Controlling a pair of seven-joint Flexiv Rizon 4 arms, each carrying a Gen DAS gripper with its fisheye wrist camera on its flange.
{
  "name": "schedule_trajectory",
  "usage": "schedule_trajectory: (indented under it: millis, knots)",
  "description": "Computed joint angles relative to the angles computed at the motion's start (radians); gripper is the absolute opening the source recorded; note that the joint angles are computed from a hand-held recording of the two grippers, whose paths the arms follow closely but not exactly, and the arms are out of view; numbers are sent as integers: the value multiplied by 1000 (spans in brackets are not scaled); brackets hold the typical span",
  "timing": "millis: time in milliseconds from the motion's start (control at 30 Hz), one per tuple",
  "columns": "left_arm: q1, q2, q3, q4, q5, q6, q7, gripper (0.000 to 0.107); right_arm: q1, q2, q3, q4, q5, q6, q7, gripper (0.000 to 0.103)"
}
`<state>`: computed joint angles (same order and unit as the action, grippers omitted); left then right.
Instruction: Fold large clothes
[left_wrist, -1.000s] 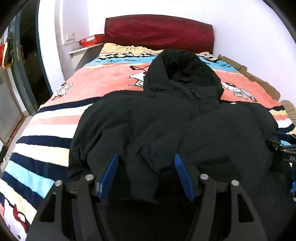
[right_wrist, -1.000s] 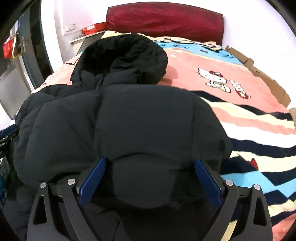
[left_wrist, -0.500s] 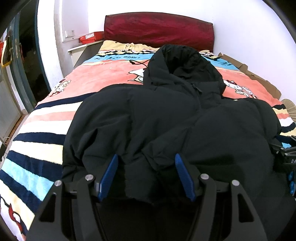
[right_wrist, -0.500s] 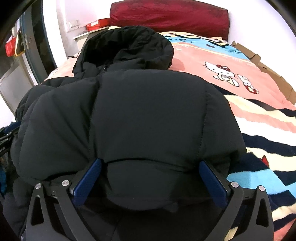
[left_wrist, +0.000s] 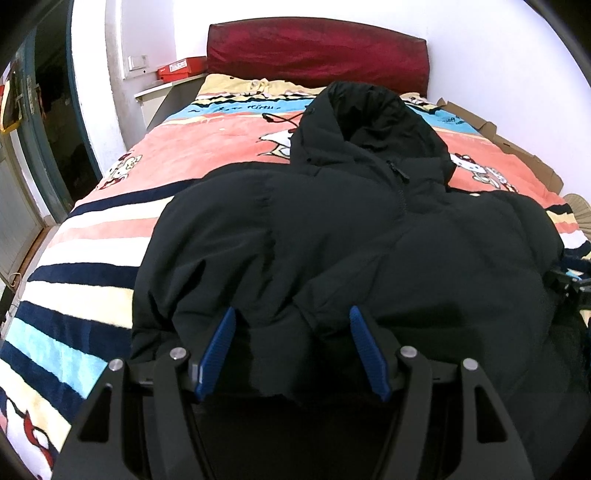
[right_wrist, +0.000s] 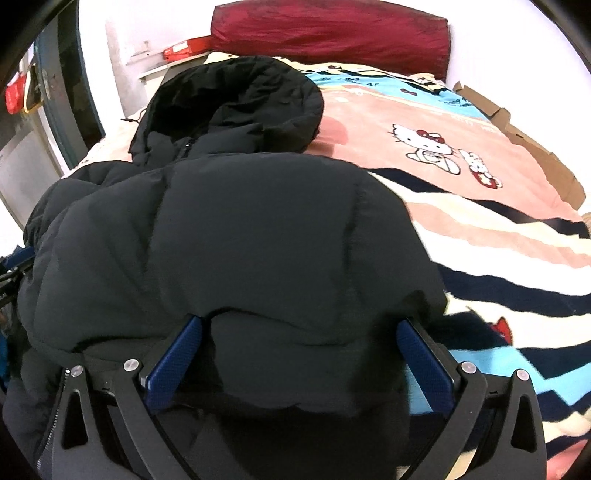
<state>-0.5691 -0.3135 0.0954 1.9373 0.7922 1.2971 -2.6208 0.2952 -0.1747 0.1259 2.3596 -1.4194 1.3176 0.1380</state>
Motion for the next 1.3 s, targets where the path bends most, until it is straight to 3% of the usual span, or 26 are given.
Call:
schedule_trajectory:
  millis: [133, 267, 467, 533, 700, 767, 900, 1033, 1133, 1233, 1267, 1300]
  knots:
    - [36, 44, -16, 34, -49, -13, 67, 63, 4, 32, 14, 14, 124, -43, -116, 102]
    - [100, 78, -33, 35, -102, -18, 158, 63, -16, 56, -7, -5, 121, -14, -166, 102]
    - [155, 8, -47, -156, -158, -96, 311, 63, -77, -3, -69, -153, 89, 116, -188, 103]
    - [163, -43, -52, -233, -188, -104, 375, 63, -83, -52, -91, -225, 93, 150, -201, 103]
    - [197, -280, -97, -550, -378, -186, 566, 63, -65, -227, -135, -417, 276, 210, -297, 103]
    - [210, -386, -125, -686, -463, -216, 629, 63, -88, -327, -83, -518, 424, 194, -392, 102]
    - [212, -560, -160, -913, -598, -254, 713, 63, -85, -477, -47, -686, 559, 136, -496, 102]
    - [170, -716, -123, -1141, -661, -346, 776, 63, -72, -611, -25, -829, 653, 88, -567, 102]
    - [150, -782, -93, -1227, -705, -380, 797, 63, -46, -672, -48, -896, 705, 86, -572, 102]
    - [133, -833, -53, -1307, -722, -434, 786, 55, -44, -722, -35, -947, 762, 100, -603, 100]
    - [131, -845, -47, -1326, -724, -444, 784, 41, -49, -741, -17, -966, 779, 107, -628, 96]
    - [132, -857, -49, -1348, -732, -465, 789, 35, -58, -755, 8, -985, 796, 99, -659, 87]
